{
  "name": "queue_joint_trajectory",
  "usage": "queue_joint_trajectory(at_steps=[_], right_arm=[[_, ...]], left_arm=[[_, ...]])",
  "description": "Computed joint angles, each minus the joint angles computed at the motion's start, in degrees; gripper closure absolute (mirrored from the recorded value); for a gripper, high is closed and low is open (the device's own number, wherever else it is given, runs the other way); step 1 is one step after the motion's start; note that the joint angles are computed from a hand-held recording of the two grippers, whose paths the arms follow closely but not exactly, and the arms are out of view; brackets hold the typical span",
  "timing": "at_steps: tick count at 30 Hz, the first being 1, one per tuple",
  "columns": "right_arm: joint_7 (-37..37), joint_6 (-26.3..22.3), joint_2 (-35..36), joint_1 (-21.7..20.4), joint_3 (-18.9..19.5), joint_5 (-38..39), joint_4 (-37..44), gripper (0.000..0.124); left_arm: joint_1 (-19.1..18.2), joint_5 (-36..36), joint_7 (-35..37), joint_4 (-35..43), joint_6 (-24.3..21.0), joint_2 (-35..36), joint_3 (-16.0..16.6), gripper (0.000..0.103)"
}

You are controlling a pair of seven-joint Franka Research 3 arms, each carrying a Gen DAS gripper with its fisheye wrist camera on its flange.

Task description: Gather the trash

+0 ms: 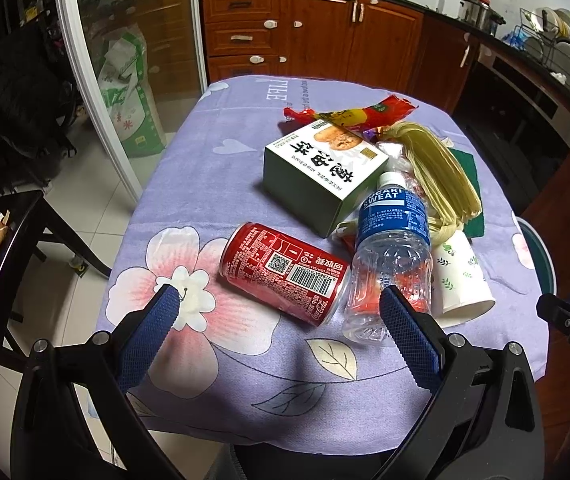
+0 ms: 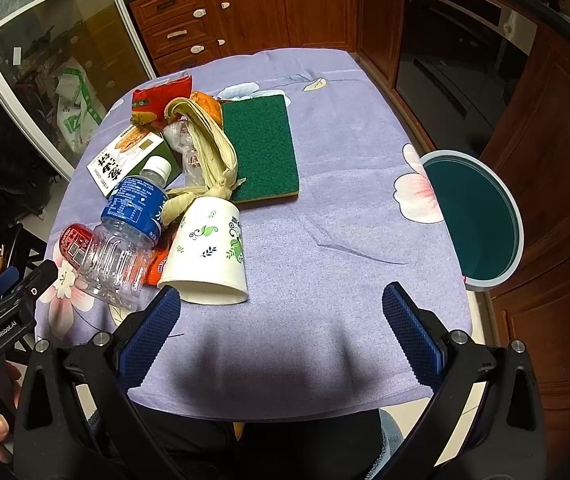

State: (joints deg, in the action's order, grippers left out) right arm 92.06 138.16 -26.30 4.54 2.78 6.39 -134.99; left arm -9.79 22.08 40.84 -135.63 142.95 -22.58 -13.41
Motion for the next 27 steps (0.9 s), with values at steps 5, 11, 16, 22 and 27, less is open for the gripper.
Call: queue_joint_trajectory(at_steps=[5, 11, 16, 22, 27], right_arm=[[0.2, -0.7, 0.7, 0.1, -0.1, 0.2, 0.8, 0.027], [0.3, -1.2, 1.5, 0.2, -0.2, 0.2, 1.6, 0.027], [0.3, -1.3, 1.7, 0.3, -0.2, 0.2, 1.8, 0.027], [-0.1, -1.7, 2.7, 0.7, -0.4, 0.6, 2.6, 0.027], [0.3, -0.8, 4.6, 0.6, -0.2, 0.3, 4.2, 0.027]], left_arm=[[-0.2, -0.6, 0.7, 0.0, -0.3, -0.2, 0.4, 0.003], [-0.1, -1.4, 1.3, 0.6, -0.7, 0.5, 0.7, 0.003], [0.0, -1.9, 1.9, 1.0, -1.1, 1.0, 0.9, 0.003], [0.2, -3.2, 3.2, 1.4, -1.0, 2.0, 1.9, 0.003], [0.7, -7.6, 5.4, 2.7, -1.5, 5.1, 4.0, 0.003]])
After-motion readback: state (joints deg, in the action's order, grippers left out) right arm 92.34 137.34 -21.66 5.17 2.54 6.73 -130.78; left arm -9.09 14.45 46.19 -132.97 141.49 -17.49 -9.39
